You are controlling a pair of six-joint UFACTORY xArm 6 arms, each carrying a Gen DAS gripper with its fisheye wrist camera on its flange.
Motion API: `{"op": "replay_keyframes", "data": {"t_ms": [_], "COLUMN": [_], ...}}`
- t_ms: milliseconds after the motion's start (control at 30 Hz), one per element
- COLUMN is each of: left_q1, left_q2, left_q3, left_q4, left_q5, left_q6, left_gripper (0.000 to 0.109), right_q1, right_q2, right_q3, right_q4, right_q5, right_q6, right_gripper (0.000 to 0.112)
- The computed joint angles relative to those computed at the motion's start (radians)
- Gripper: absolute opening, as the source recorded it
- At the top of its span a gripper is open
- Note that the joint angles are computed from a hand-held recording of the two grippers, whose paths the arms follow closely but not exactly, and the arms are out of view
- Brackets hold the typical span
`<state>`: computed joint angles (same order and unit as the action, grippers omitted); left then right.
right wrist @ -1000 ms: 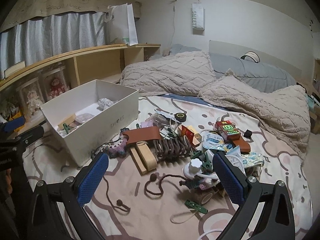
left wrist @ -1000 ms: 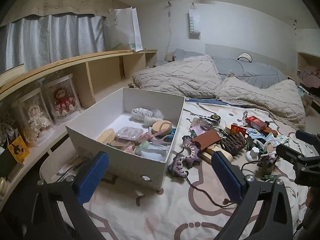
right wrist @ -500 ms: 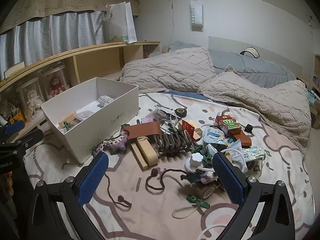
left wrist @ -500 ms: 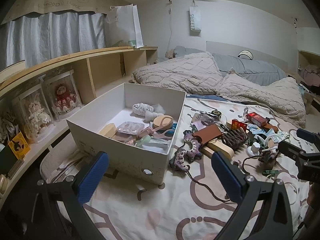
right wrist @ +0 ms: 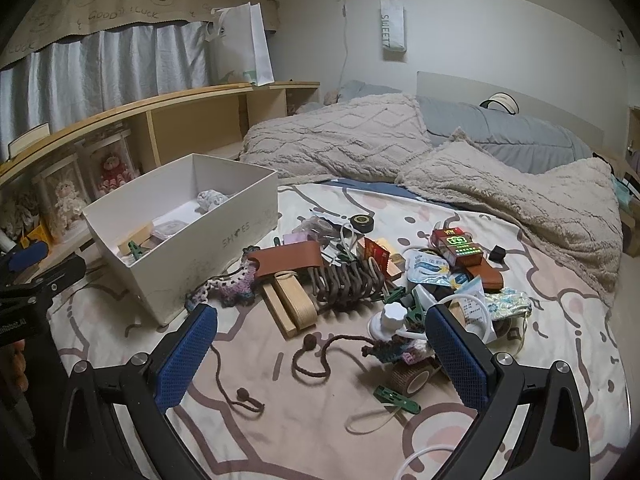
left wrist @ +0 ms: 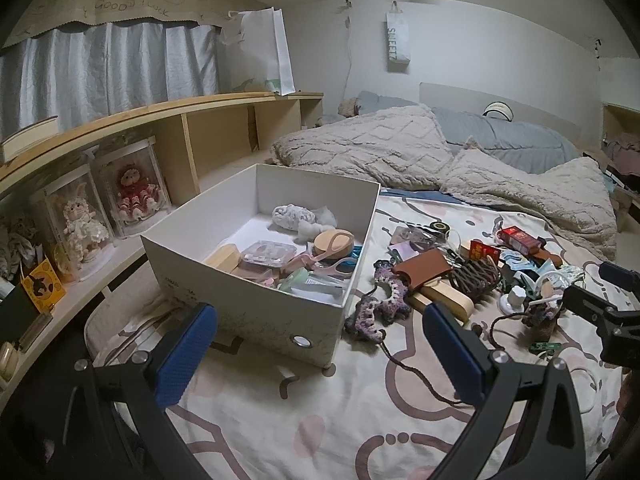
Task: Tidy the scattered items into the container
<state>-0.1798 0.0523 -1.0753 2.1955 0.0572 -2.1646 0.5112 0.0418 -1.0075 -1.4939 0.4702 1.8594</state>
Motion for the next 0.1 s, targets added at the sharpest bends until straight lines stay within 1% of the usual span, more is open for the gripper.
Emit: {"op": "replay_keyframes", "data": {"t_ms": [100], "left_q1": [-0.001], "left_q2": [-0.002], "left_q3": [0.003], "left_q4": [-0.007], "left_q5": [0.003], "left_q6": [0.009], "left_gripper": [0.103], "right_q1": [-0.002], "right_q2": [-0.001], "right_q3": [0.001], "right_q4": [-0.003], "right_q5": [-0.005], "right_q6": [0.003], "right_gripper": [0.103]}}
